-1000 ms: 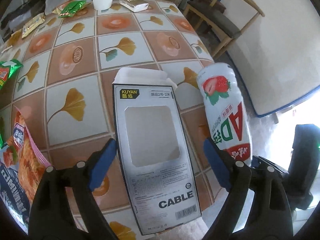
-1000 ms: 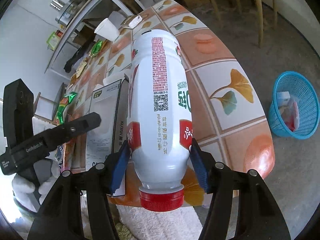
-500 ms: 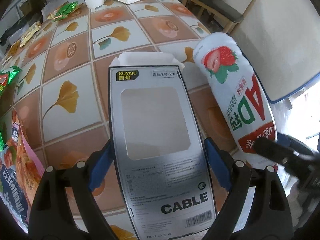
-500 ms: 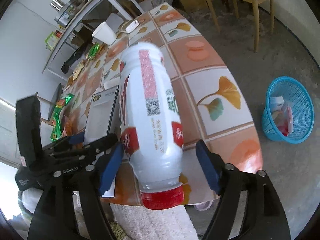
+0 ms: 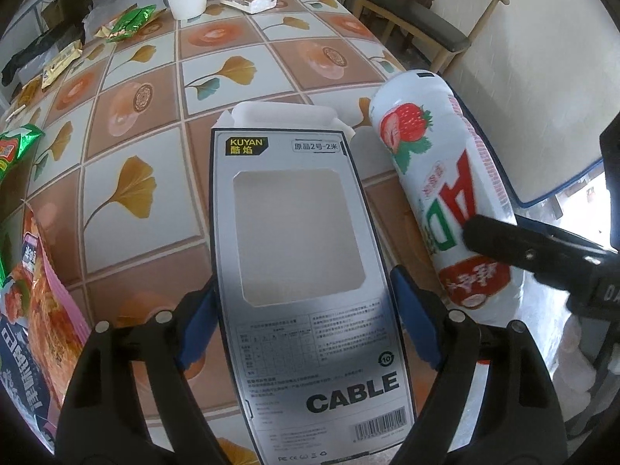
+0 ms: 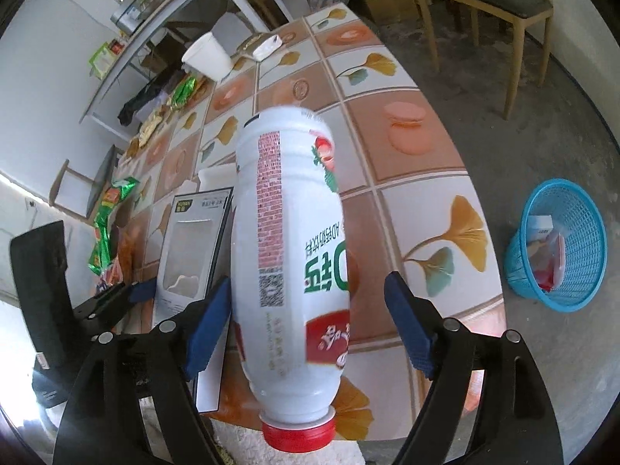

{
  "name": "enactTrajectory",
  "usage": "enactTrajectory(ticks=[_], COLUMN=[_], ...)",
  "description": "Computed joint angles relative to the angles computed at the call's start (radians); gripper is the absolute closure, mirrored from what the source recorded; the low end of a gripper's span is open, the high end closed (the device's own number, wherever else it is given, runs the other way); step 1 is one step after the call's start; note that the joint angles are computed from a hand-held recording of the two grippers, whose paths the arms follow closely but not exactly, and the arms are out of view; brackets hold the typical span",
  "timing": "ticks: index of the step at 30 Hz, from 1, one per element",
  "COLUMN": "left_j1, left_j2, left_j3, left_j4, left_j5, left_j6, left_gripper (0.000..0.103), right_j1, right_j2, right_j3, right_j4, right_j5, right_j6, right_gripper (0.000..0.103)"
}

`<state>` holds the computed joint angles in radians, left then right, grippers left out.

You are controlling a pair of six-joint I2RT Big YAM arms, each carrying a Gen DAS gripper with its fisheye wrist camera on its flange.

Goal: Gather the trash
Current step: 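Lift the CABLE box with the left tool while the right tool lifts the AD bottle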

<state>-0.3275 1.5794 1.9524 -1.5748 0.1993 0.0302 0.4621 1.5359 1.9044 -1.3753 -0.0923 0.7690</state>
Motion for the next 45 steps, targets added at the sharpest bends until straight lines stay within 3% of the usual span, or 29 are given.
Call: enactTrajectory(ticks=[6, 13, 25, 45], left_j1=[0.005, 0.006, -0.002, -0.035], left_j2=[-0.009, -0.013, -0.030, -0.048], left_j3=[-0.010, -0.014, -0.014, 0.015], left_j4=[0.007, 0.009, 0.032, 0.063], left_j5=[0.007, 0.019, 0.019, -0.007], left_j6=[-0.006, -0.012, -0.012, -0.002], left_gripper=[0.024, 0.024, 0.025, 0.024], right_j1=[0.003, -0.010, -0.015, -0.030], right_j2=[-0.006, -0.052, -0.113, -0.172], right_j3=[-0.027, -0.100, -0.158, -0.198], right_j4=[0.022, 0.120, 0.174, 0.201], right_j5=[-0.016, -0.077, -0.043, -0.017], right_j6=[0.042, 0.120, 0.174, 0.198], right_gripper=[0.026, 0.046, 0.047, 0.047])
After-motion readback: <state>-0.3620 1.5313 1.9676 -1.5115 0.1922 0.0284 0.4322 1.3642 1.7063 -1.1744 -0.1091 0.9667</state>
